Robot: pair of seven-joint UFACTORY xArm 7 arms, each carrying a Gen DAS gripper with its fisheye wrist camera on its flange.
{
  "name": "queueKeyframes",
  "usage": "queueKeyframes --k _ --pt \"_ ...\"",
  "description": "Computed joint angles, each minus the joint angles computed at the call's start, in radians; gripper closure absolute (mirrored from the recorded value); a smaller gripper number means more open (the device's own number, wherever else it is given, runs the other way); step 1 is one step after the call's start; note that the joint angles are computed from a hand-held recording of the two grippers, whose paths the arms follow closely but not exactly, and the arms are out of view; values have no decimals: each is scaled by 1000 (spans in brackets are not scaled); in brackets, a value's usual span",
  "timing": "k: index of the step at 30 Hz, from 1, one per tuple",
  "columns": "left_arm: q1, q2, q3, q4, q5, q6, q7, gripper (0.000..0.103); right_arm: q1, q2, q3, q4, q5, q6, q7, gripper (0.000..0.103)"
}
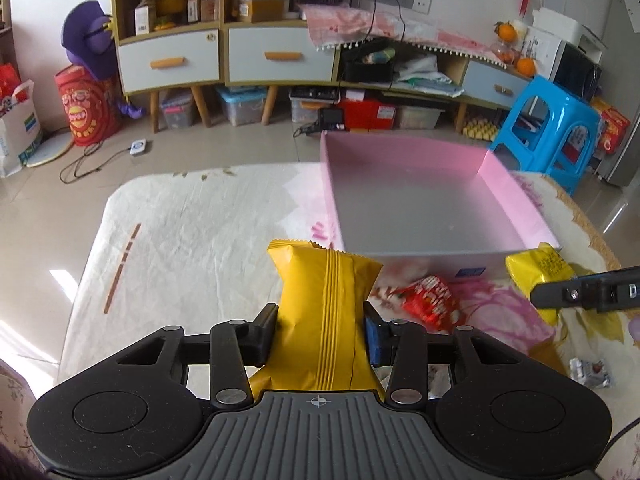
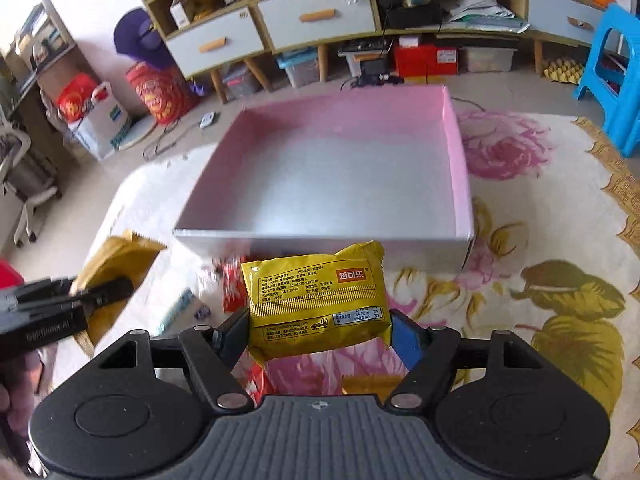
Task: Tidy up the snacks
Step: 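Lower both yellow packets into the pink box and open both grippers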
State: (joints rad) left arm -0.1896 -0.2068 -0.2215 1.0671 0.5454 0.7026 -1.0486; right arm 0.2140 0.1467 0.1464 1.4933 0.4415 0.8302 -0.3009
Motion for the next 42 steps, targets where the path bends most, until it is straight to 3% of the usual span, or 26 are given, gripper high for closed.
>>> queueKeyframes --k 10,15,20,28,37,42 --pt "-23 149 12 163 107 -2 -167 63 -30 50 5 63 83 -60 1 38" --pt "-86 277 56 291 215 10 -151 63 -47 91 15 95 114 -69 -28 38" --pt "-144 393 121 395 257 -14 -98 63 -71 146 26 149 144 -59 -64 38" --pt "-218 488 209 442 350 -9 -167 63 -74 185 44 165 154 -84 -101 38" --pt "-229 489 208 417 295 21 -119 62 -55 207 45 171 76 -88 -83 38" --pt "-225 478 193 413 239 45 -67 62 -40 215 28 210 6 -13 -26 37"
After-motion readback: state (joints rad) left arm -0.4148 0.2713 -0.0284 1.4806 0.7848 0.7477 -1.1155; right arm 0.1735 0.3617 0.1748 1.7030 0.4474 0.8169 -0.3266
